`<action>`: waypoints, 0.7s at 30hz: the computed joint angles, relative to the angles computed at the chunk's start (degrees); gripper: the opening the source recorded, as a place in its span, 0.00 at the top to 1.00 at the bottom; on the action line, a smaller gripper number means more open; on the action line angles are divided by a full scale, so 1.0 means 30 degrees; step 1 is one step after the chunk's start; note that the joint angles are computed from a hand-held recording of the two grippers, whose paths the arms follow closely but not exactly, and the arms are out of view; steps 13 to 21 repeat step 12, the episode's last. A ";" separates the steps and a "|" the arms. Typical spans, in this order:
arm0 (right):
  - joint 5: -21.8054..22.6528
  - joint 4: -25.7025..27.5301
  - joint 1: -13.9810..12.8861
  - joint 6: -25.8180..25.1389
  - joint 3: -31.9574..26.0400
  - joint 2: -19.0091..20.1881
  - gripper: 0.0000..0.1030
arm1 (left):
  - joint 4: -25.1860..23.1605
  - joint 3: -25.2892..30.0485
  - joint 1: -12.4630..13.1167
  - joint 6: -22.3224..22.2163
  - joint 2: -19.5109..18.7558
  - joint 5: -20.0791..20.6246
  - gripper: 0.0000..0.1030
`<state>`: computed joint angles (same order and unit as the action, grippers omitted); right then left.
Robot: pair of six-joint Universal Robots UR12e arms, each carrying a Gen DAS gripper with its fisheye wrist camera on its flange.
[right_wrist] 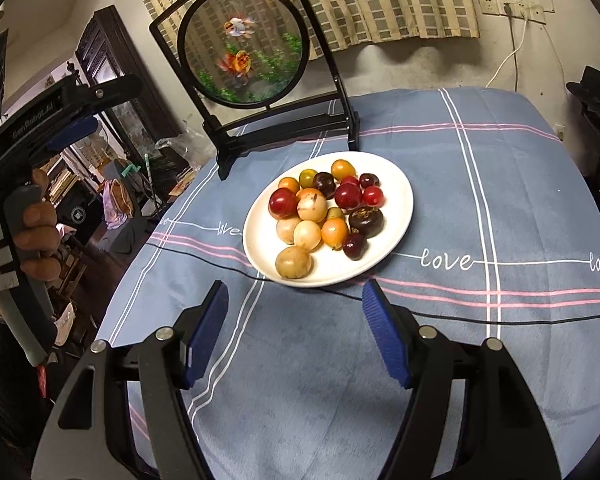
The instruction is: Organize fruits
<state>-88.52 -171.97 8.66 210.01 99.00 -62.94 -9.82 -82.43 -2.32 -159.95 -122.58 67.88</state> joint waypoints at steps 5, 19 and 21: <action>0.0003 0.0269 0.0109 -0.0308 -0.0033 0.0000 0.32 | -0.0951 0.0183 0.0052 0.0124 0.0057 0.0051 0.03; -0.0304 0.0162 0.0092 -0.0511 0.0056 -0.0060 0.32 | -0.0658 0.0145 0.0057 0.0096 0.0081 0.0210 0.02; -0.0304 0.0162 0.0092 -0.0511 0.0056 -0.0060 0.32 | -0.0658 0.0145 0.0057 0.0096 0.0081 0.0210 0.02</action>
